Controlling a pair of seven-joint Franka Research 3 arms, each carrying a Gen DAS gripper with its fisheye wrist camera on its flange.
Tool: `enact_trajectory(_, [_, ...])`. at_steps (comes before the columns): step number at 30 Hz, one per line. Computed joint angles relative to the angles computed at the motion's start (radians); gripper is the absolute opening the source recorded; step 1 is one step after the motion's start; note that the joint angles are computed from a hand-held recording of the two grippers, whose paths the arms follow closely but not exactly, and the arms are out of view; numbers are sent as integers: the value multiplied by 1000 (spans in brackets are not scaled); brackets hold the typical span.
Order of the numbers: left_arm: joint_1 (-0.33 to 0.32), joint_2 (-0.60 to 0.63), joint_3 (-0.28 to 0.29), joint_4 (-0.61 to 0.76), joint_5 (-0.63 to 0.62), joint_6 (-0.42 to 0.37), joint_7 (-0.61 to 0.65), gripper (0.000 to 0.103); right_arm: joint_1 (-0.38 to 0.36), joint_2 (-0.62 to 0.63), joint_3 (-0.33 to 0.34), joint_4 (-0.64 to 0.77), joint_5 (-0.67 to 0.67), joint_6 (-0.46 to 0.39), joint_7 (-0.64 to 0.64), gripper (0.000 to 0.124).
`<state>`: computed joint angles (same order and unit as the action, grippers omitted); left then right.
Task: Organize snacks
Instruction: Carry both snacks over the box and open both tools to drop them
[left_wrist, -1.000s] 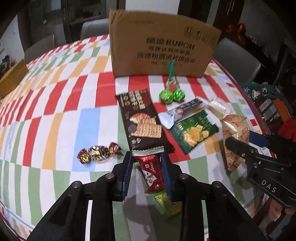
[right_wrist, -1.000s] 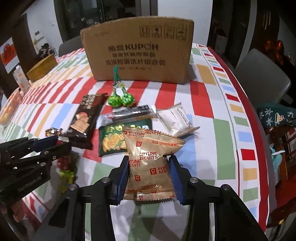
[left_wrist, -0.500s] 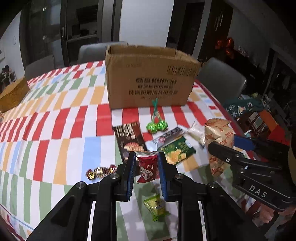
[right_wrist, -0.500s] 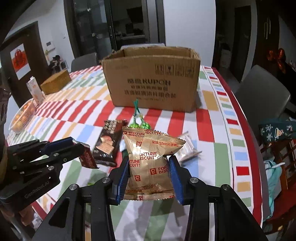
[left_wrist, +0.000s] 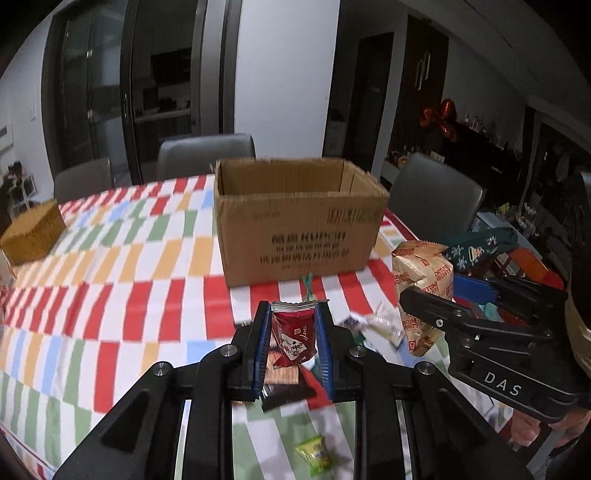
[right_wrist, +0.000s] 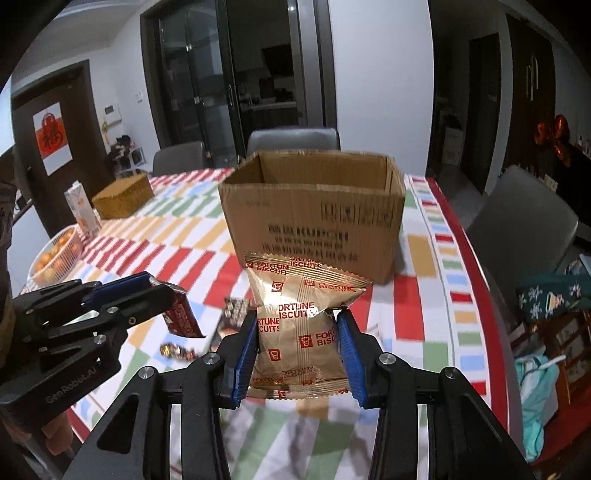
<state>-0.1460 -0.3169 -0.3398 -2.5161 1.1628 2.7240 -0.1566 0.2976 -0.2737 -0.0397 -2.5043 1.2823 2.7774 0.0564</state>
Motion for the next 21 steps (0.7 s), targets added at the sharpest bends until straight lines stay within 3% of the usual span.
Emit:
enact_trajectory(11, [43, 18, 26, 116, 93, -39, 59, 24, 5, 87, 21, 167, 18, 7, 22, 43])
enact_trajectory(21, [72, 112, 86, 265, 122, 2, 149, 24, -22, 221, 61, 356, -50, 15, 140, 43])
